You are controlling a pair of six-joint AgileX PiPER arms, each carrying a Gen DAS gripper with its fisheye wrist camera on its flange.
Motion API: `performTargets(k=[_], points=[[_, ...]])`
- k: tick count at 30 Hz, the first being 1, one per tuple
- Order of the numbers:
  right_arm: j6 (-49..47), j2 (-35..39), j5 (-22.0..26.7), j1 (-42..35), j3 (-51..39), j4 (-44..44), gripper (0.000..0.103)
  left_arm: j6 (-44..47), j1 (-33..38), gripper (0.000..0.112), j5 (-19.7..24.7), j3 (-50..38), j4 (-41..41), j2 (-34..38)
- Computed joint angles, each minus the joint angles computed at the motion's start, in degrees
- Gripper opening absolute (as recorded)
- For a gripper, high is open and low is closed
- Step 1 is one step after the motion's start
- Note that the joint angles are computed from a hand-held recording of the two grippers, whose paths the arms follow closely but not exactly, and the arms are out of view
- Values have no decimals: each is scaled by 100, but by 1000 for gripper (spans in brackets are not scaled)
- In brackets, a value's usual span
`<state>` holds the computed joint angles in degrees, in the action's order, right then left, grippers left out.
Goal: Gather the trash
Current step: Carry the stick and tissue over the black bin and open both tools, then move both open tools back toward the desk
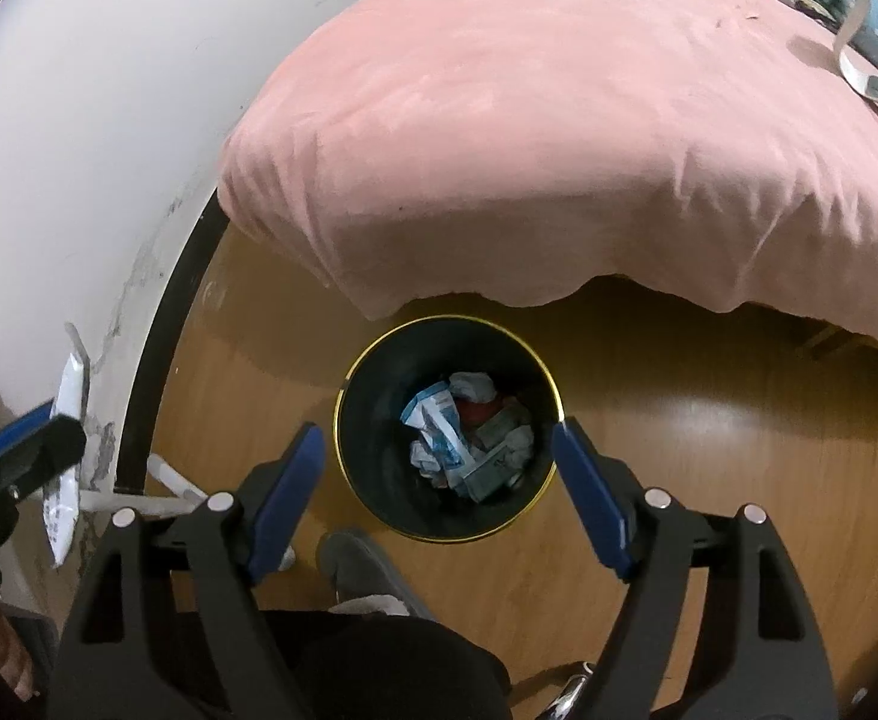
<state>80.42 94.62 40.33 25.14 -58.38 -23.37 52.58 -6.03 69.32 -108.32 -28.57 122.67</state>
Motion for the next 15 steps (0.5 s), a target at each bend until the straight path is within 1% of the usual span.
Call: performTargets(k=[1, 3, 4, 5, 6, 11, 15], points=[[76, -14, 13, 15, 14, -57, 77, 17, 1, 17, 49, -12, -29, 14], [207, -49, 69, 37, 28, -164, 78, 121, -15, 36, -62, 149, -57, -75], [238, -66, 71, 37, 42, -192, 78, 190, -11, 53, -183, 286, -86, -151], [292, -81, 82, 44, 56, -231, 78, 252, -5, 59, -295, 403, -121, -215], [319, -97, 90, 46, 66, -250, 78, 318, -4, 59, -401, 512, -153, -282], [209, -61, 40, 23, 54, -188, 78, 222, -18, 59, -423, 507, -85, -274], [140, -23, 90, 76, -5, -137, 79, 231, -20, 59, -453, 542, -103, -321]])
